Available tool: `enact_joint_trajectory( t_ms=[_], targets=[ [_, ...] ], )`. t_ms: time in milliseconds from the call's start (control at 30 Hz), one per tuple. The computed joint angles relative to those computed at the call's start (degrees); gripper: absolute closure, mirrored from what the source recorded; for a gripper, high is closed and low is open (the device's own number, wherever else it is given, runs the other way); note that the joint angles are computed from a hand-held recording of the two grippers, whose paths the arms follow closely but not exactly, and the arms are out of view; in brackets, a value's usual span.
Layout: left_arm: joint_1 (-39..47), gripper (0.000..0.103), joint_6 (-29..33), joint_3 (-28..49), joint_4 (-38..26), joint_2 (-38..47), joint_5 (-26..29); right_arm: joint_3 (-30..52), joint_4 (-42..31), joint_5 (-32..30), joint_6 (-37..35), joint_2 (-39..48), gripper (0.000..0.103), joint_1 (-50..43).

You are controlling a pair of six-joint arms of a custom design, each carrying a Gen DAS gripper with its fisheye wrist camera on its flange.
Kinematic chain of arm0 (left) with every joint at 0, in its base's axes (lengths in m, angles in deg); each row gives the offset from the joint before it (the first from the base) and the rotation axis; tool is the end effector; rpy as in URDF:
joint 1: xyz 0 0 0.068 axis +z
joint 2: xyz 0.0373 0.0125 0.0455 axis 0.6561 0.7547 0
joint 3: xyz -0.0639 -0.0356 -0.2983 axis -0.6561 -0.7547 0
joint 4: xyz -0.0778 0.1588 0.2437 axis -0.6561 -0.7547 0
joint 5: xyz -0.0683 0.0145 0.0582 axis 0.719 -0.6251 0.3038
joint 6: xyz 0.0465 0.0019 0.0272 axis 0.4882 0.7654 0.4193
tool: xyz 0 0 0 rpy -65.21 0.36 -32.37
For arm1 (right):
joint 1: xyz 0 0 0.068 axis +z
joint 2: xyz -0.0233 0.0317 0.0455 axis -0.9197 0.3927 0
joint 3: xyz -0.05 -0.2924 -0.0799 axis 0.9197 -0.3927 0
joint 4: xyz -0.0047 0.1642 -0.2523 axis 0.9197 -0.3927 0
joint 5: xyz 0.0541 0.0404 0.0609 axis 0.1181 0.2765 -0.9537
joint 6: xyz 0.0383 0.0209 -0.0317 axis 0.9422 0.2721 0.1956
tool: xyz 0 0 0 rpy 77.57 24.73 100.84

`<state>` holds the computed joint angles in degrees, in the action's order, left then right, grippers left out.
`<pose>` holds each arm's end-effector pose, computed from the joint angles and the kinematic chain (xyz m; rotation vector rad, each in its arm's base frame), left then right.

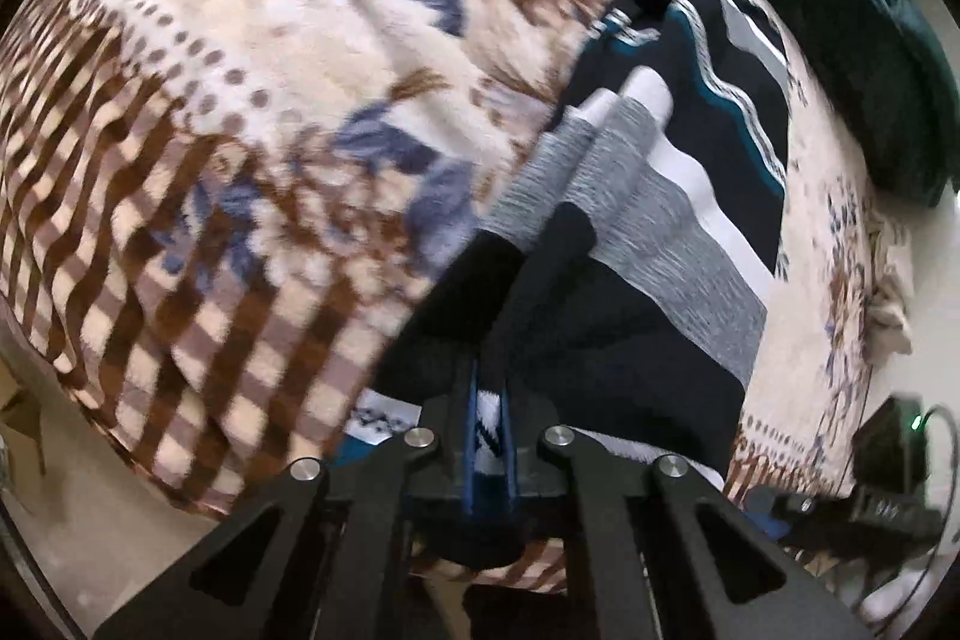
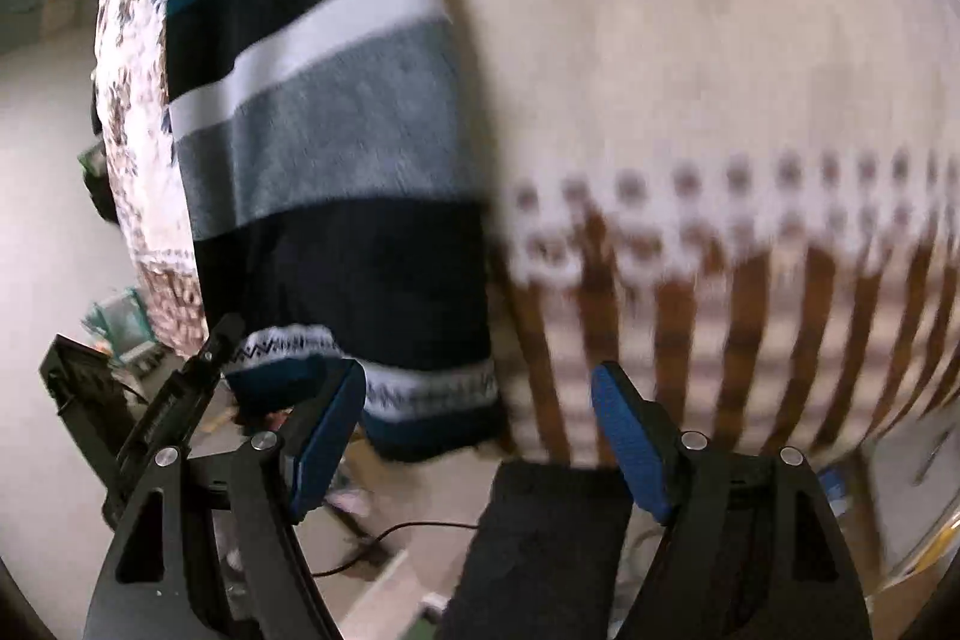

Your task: Fold small clothes

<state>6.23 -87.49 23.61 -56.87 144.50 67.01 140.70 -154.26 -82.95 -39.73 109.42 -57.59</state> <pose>0.1608 -0.1139 0.2825 -0.8136 2.8166 -0.4513 0.2647 0.0631 0.1741 -0.1628 -2.6806 -0.7286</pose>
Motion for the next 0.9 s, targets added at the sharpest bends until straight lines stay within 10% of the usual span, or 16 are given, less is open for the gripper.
enact_joint_trajectory(
  t_ms=[400,467,500,900],
  targets=[
    [6.8,0.1,10.9,-3.8,0.4,-4.8,6.5,-17.8,18.3,-4.9,21.6,-15.4,0.023,8.2],
    [6.2,0.1,11.2,-4.3,0.2,-5.7,7.5,-18.8,20.5,-2.1,24.8,-16.7,0.052,11.4],
    [5.5,0.1,11.3,-4.5,0.2,-5.6,7.3,-18.6,19.8,1.5,25.5,-17.2,0.089,13.1],
    [14.6,0.096,17.5,-3.8,-0.8,-9.0,14.4,-11.2,14.0,10.6,31.0,-16.2,0.086,24.6]
  ],
)
